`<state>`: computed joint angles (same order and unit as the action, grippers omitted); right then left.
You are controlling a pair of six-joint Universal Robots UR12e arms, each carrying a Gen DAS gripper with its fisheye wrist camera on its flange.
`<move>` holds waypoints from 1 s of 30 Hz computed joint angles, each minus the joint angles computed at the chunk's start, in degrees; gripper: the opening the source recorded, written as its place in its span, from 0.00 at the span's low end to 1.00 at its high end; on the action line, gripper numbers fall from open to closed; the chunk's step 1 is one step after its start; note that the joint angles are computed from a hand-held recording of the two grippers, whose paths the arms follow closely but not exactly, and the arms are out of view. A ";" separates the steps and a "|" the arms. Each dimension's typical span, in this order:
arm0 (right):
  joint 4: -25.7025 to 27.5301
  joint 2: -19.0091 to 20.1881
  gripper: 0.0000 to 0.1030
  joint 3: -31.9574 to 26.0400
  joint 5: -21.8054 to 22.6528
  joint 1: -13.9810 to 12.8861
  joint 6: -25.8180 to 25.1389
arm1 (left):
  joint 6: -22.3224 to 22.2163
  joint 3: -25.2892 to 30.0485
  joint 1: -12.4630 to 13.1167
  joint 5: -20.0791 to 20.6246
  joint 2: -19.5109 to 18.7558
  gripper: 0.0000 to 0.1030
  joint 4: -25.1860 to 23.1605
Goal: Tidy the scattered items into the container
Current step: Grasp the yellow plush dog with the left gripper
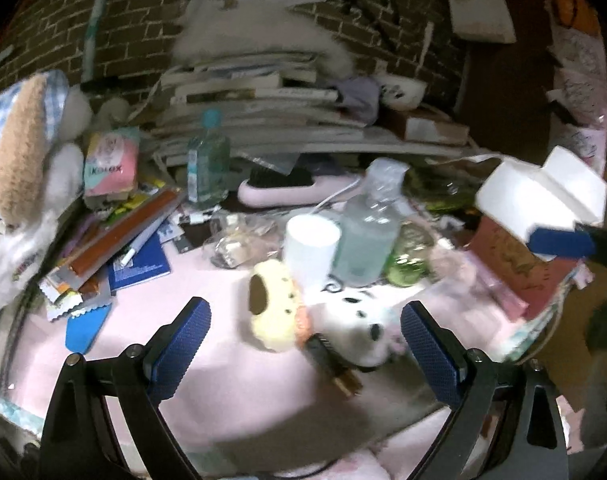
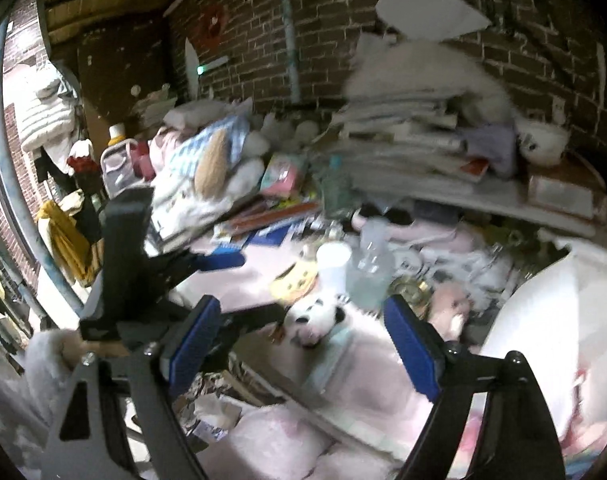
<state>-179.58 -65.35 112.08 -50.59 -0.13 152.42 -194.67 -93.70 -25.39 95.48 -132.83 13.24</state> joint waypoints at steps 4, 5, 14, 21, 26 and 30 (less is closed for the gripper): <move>4.33 0.80 0.80 0.08 1.84 -0.59 0.03 | -2.10 1.27 0.59 0.21 -0.92 0.75 -2.62; 4.76 1.05 0.80 0.06 2.00 -0.73 0.36 | -2.71 1.47 0.67 0.28 -1.16 0.74 -2.51; 7.19 2.35 0.80 -0.28 1.76 -1.17 1.23 | -3.89 3.40 0.87 1.31 -2.34 0.51 -4.85; 7.05 2.60 0.80 -0.56 1.44 -1.20 2.20 | -0.51 4.14 -0.07 4.83 -2.32 0.29 -7.53; 6.57 3.08 0.80 -0.78 0.92 -1.24 3.38 | -0.19 4.28 -0.16 5.20 -2.02 0.27 -8.78; 4.45 3.43 0.80 -0.68 -0.24 -1.19 4.81 | 0.30 4.37 -0.28 5.44 -1.64 0.27 -9.09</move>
<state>-175.14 -61.92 111.40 -50.83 -1.32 157.22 -194.37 -89.32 -25.67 100.92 -134.47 4.15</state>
